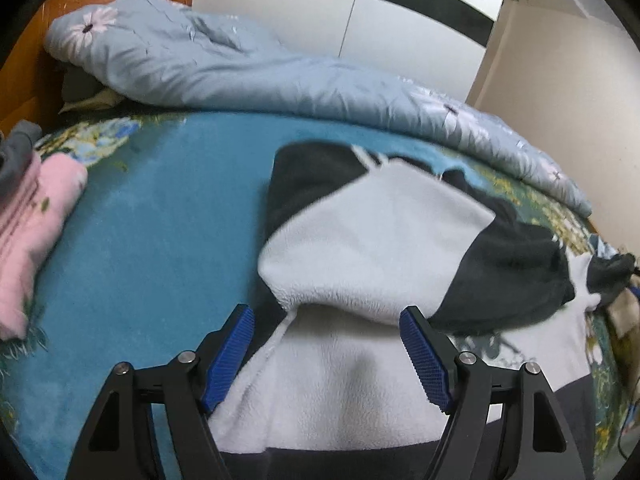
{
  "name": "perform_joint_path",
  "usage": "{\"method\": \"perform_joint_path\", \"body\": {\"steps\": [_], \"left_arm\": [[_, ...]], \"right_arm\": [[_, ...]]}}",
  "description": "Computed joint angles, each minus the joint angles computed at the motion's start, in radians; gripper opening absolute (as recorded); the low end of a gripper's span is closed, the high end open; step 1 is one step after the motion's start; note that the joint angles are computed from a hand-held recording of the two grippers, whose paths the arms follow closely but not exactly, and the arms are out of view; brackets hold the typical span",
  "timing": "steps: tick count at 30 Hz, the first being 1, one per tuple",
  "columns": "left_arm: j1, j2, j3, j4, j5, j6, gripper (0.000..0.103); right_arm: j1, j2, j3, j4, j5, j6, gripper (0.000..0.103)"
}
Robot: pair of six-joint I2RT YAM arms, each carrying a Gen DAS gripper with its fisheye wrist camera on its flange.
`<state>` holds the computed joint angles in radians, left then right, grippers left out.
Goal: Fold clothes
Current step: 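Lift and carry the cuff across the jacket front with the right gripper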
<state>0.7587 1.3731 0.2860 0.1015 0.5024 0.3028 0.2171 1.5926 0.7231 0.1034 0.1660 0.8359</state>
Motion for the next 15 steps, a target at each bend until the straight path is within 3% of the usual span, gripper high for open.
{"method": "perform_joint_path", "body": {"steps": [6, 10, 11, 12, 15], "left_arm": [[-0.063, 0.052, -0.042, 0.113, -0.073, -0.03, 0.081], [-0.063, 0.078, -0.039, 0.129, -0.077, -0.031, 0.082], [-0.057, 0.082, -0.039, 0.131, -0.07, -0.03, 0.082], [-0.052, 0.086, -0.039, 0.133, -0.063, -0.029, 0.082], [-0.039, 0.095, -0.034, 0.132, -0.045, -0.029, 0.082]], "right_arm": [[-0.021, 0.085, 0.089, -0.039, -0.006, -0.061, 0.046], [-0.015, 0.106, 0.12, -0.072, 0.0, -0.08, 0.045], [-0.01, 0.109, 0.126, -0.078, 0.005, -0.085, 0.034], [-0.008, 0.111, 0.127, -0.076, 0.005, -0.091, 0.016], [0.007, 0.086, 0.11, -0.049, 0.011, -0.105, 0.008]]}}
